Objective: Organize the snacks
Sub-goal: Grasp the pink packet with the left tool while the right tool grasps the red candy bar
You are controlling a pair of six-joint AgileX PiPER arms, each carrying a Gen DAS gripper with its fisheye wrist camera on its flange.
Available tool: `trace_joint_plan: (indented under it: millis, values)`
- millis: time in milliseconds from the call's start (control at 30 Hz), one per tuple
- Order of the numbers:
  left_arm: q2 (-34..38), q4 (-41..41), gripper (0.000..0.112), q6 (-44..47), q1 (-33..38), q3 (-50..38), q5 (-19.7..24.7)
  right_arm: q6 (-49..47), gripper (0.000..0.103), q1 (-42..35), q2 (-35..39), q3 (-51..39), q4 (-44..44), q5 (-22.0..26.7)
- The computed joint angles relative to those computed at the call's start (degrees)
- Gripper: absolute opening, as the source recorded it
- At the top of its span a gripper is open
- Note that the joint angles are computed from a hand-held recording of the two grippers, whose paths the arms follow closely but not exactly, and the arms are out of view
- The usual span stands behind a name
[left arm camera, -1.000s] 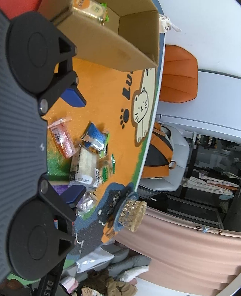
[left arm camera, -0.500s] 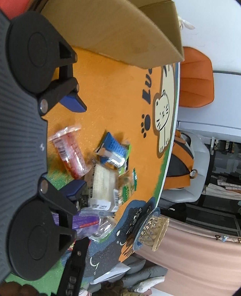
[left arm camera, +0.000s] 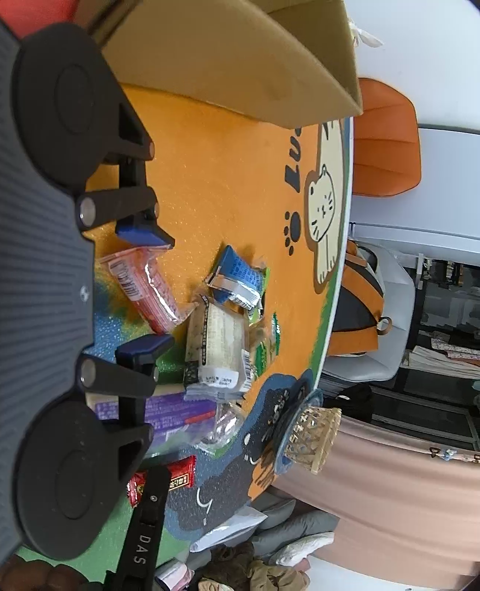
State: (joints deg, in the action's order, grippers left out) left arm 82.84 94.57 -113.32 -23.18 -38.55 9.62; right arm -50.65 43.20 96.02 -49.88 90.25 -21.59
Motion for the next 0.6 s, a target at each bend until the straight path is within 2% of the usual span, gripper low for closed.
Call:
trace_joint_plan:
  millis: [367, 600]
  values:
    - [-10.21, -9.26, 0.048, 8.55, -1.22, 2.89, 2.82, 1.73, 0.024, 4.60, -7.01, 2.98, -0.81, -5.58]
    - [-16.79, -21.70, 0.048, 20.81, -0.54, 3.63, 4.35, -0.15, 0.024, 7.29, -9.89, 2.34, 0.48, -7.14]
